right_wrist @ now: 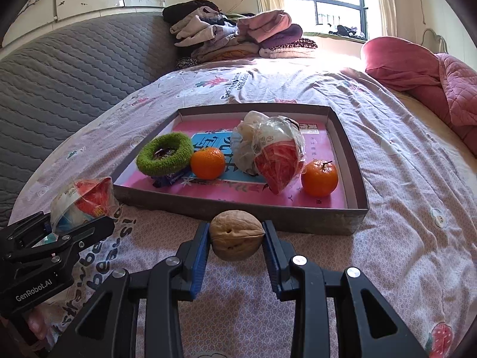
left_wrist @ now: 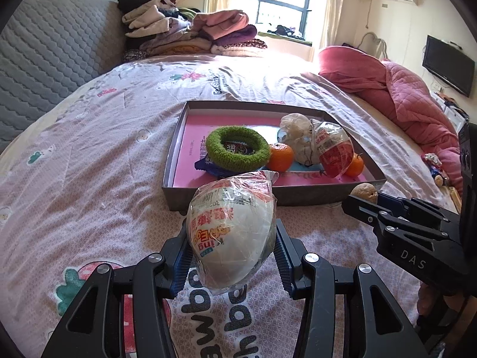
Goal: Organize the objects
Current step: 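Lift the white egg with left tool while right tool carries the walnut toward the tray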
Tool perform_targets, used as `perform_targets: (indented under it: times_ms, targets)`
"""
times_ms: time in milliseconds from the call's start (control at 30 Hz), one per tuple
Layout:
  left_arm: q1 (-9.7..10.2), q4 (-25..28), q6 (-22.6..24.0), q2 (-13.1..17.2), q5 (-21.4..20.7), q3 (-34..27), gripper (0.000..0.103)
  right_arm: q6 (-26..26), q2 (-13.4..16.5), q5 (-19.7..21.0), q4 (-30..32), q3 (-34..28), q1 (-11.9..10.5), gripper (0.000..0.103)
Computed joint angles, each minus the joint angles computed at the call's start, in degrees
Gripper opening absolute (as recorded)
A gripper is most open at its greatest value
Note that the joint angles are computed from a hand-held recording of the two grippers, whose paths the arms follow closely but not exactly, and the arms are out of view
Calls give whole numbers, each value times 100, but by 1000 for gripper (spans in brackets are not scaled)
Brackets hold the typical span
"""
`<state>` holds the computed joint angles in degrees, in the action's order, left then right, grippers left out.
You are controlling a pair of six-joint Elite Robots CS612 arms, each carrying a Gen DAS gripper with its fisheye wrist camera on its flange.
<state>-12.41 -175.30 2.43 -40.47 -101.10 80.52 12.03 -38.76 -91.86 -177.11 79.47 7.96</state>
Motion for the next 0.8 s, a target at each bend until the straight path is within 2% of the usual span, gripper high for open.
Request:
perform_targets:
  times_ms: [433, 800]
  targets:
    - [-102, -340, 42, -261, 150, 227, 51, -139, -257, 23, -628, 272, -27, 35]
    - [-230, -428, 70, -309, 170, 85, 51, -389, -415, -157, -957, 296, -104, 35]
